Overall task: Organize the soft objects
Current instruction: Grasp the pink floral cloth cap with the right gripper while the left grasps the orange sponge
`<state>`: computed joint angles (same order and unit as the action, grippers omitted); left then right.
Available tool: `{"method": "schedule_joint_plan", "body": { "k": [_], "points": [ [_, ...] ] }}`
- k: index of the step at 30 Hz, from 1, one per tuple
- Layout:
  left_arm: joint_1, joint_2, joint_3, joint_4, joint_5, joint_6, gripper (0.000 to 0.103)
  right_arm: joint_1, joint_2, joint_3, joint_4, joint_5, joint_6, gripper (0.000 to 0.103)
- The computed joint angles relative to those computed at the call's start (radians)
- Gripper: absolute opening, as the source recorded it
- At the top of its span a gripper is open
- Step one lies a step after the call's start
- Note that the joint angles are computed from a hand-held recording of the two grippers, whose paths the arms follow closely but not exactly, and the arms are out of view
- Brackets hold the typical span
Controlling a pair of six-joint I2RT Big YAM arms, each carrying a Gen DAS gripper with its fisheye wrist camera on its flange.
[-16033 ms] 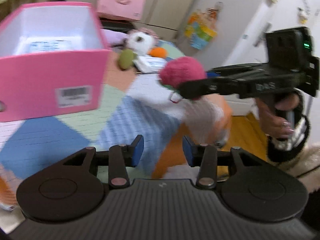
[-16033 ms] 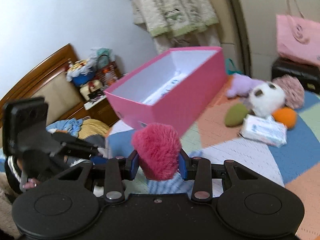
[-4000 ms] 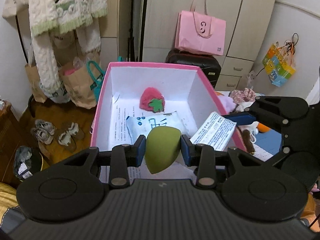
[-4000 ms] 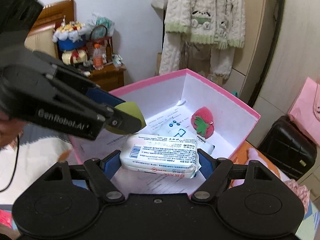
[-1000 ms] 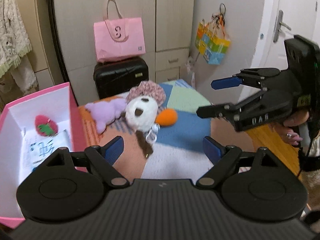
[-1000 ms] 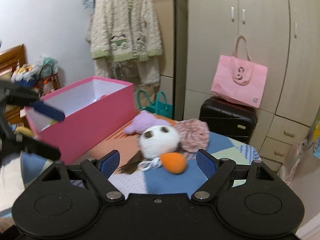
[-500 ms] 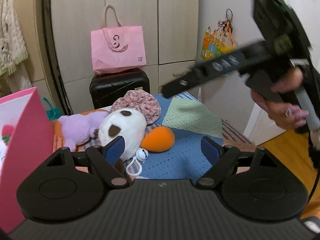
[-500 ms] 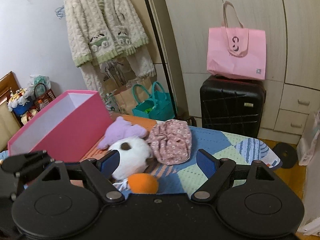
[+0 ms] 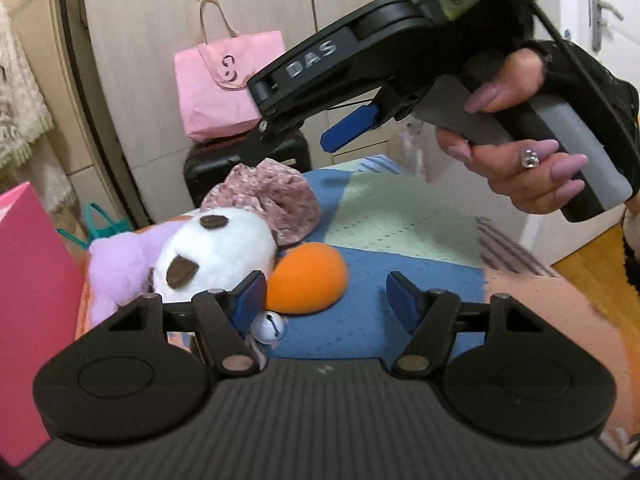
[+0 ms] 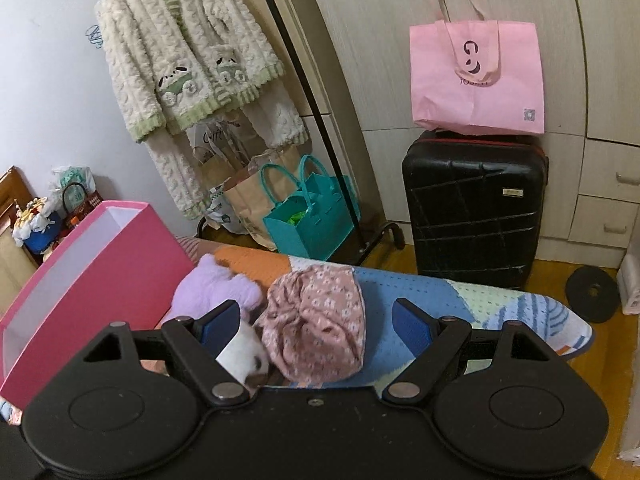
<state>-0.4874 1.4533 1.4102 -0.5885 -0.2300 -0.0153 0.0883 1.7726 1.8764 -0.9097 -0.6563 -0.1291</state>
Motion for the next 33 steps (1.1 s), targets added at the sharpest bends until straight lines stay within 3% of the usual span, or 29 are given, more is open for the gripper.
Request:
{"method": "schedule_joint_plan", "body": {
  "k": [6, 10, 13, 17, 23, 31, 33],
  "points": [
    [-0.014, 0.025, 0.033, -0.037, -0.049, -0.051, 0.062, 0.027, 0.067, 0.063, -0.030, 0.013, 0.001, 0.086],
    [-0.034, 0.037, 0.040, -0.051, -0.133, -0.063, 0.045, 0.037, 0.095, 0.083, -0.050, 0.008, -0.011, 0.082],
    [-0.034, 0.041, 0.041, -0.051, -0.137, -0.070, 0.042, 0.045, 0.094, 0.072, -0.059, 0.021, -0.052, 0.065],
    [-0.045, 0.036, 0.038, -0.051, -0.157, -0.069, 0.041, 0.047, 0.060, 0.012, -0.029, 0.045, -0.093, 0.019],
    [-0.037, 0.019, 0.031, -0.059, -0.102, -0.094, 0.041, 0.030, -0.024, -0.106, 0.092, 0.092, -0.059, 0.017],
    [-0.025, -0.006, 0.032, -0.115, -0.021, -0.158, 0.041, 0.018, -0.118, -0.233, 0.156, 0.143, -0.037, 0.017],
    [-0.016, -0.017, 0.039, -0.150, 0.031, -0.178, 0.041, 0.017, -0.147, -0.268, 0.170, 0.160, -0.035, 0.017]
  ]
}}
